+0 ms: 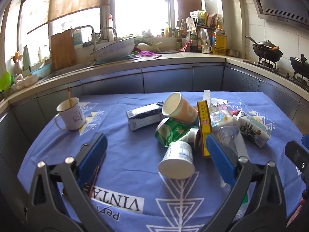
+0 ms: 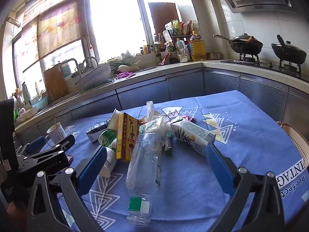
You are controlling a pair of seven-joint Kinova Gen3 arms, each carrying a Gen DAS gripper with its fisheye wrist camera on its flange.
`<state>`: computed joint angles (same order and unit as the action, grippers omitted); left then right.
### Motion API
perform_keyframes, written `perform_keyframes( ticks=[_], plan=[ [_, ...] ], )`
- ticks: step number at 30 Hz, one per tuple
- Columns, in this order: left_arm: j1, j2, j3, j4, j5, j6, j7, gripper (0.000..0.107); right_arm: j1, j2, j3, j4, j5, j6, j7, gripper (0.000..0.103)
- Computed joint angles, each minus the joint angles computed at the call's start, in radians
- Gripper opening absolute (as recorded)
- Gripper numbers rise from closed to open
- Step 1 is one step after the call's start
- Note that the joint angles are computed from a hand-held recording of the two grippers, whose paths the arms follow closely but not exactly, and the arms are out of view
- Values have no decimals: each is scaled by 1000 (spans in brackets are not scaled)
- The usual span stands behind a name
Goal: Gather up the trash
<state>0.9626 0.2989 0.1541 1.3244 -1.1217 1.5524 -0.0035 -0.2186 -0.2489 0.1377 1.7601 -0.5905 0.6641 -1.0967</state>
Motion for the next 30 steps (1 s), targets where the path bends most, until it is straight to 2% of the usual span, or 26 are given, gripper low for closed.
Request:
perform_keyframes(
  ticks=[30],
  plan=[
    [-7,-11,12,34,17,-1,16,98,-10,-6,-7,16,11,0,-3,100]
  ],
)
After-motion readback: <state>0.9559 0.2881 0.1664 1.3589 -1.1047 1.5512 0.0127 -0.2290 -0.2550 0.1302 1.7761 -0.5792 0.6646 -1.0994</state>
